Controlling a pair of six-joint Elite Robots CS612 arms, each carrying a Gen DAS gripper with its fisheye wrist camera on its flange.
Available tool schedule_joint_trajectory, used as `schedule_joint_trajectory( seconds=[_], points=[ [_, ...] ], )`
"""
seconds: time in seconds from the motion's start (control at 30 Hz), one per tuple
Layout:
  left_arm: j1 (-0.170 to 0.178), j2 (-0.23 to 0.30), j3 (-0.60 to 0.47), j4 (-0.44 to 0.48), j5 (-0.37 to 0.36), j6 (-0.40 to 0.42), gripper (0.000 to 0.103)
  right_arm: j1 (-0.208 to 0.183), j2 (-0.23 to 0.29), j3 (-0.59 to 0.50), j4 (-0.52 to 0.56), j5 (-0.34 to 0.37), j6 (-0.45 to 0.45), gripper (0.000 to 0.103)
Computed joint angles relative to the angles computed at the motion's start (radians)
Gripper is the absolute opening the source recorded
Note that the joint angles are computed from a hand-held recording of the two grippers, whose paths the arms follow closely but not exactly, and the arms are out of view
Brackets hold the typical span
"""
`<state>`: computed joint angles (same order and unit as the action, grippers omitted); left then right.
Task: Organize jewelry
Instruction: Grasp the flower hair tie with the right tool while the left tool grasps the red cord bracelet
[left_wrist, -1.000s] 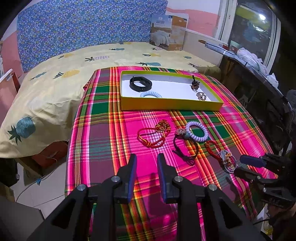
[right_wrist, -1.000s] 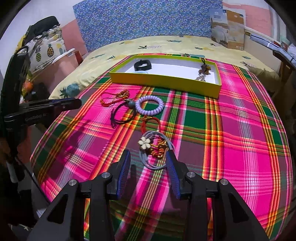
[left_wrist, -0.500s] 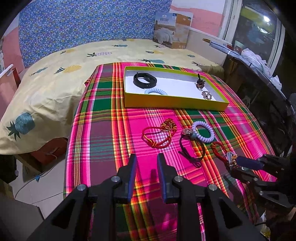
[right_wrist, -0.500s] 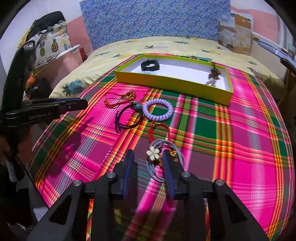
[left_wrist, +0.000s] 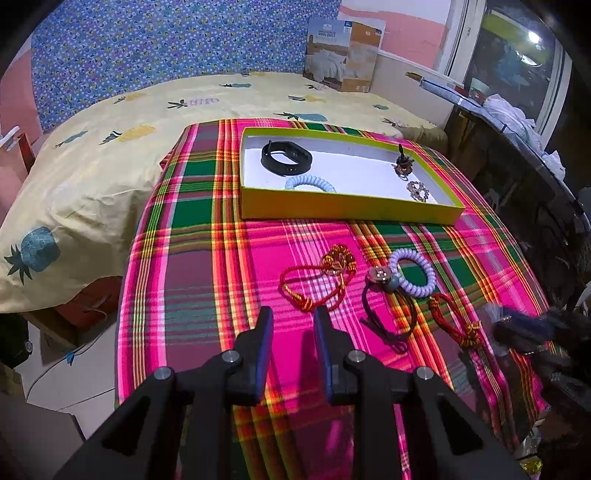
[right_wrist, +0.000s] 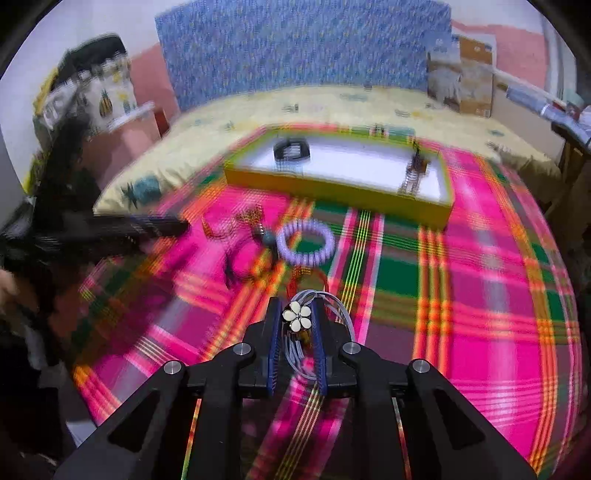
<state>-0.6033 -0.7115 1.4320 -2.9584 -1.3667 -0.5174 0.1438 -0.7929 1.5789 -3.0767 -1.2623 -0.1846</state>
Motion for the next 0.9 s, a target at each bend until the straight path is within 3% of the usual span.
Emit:
schedule_joint_trajectory(
  seconds=[0.37, 0.53, 0.73, 0.9],
  points=[
    [0.014, 0.055, -0.100, 0.092, 0.003, 0.007, 0.024, -0.018, -0.003, -0.005, -0.017, -0.003, 0.042, 0.016],
    [0.005, 0.066, -0.124, 0.112, 0.039, 0.044, 0.023, -0.022, 0.000, -0.011, -0.012, -0.004, 0.042, 0.016],
    [0.000, 0.070, -0.127, 0.102, 0.043, 0.071, 0.005, -0.028, 0.009, -0.022, -0.004, 0.002, 0.053, 0.016],
    [-0.003, 0.066, -0.118, 0.084, 0.049, 0.076, 0.003, -0.032, 0.012, -0.025, -0.003, 0.007, 0.066, 0.016]
  ],
)
